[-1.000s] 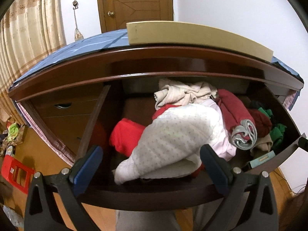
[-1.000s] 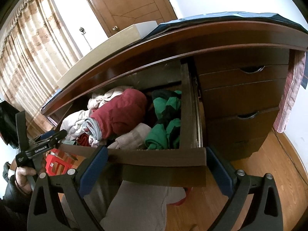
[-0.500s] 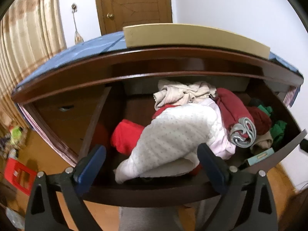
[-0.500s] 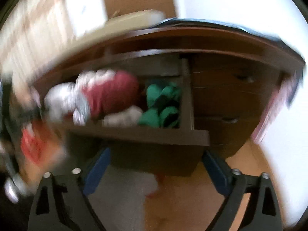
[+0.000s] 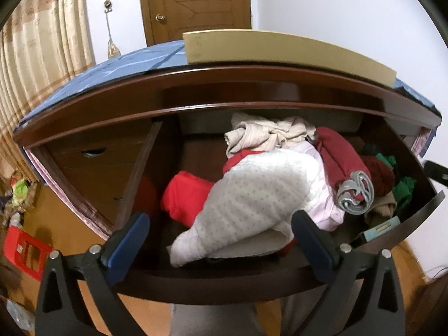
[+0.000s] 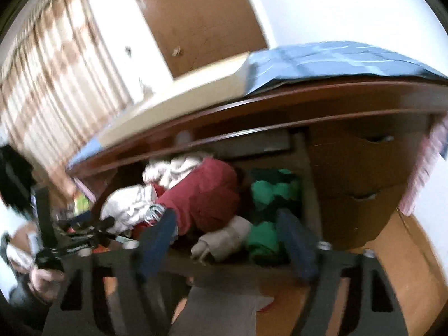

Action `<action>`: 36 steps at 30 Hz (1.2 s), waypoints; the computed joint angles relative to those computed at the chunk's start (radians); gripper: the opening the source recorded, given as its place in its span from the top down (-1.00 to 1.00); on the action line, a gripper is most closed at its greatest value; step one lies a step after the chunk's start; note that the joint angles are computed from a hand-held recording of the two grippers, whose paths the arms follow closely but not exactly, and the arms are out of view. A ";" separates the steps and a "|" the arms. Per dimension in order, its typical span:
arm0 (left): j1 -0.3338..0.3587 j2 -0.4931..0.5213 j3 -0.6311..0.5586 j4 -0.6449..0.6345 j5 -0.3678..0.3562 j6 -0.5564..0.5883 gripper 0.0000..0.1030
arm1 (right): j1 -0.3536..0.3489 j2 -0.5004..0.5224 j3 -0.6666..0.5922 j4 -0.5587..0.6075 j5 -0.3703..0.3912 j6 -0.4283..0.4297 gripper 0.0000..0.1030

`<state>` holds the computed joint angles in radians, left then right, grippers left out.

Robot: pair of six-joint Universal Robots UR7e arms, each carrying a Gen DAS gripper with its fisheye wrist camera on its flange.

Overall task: Take underwear out of drawer
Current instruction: 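Lower both tools into the open drawer toward the clothes, then grasp the white dotted underwear with the left tool while the right tool grasps the red rolled underwear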

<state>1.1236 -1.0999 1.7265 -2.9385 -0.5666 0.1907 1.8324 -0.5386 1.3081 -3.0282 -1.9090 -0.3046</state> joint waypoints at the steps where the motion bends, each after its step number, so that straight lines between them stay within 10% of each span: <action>1: -0.001 0.010 -0.010 0.001 0.019 0.012 -1.00 | 0.006 0.027 -0.044 0.044 -0.029 -0.006 -0.11; 9: 0.023 -0.008 -0.040 0.143 -0.030 -0.119 -1.00 | 0.028 0.147 -0.244 0.324 -0.215 0.037 -0.08; 17: 0.010 -0.014 -0.015 0.111 -0.012 -0.102 -0.99 | 0.024 0.155 -0.318 0.528 -0.226 0.133 -0.07; 30: -0.023 0.000 -0.043 -0.052 -0.034 0.218 -0.98 | 0.034 0.112 -0.166 0.205 -0.163 0.062 -0.08; 36: 0.008 0.037 -0.190 0.250 -0.121 0.181 -0.99 | 0.034 0.090 -0.130 0.104 -0.051 0.104 -0.46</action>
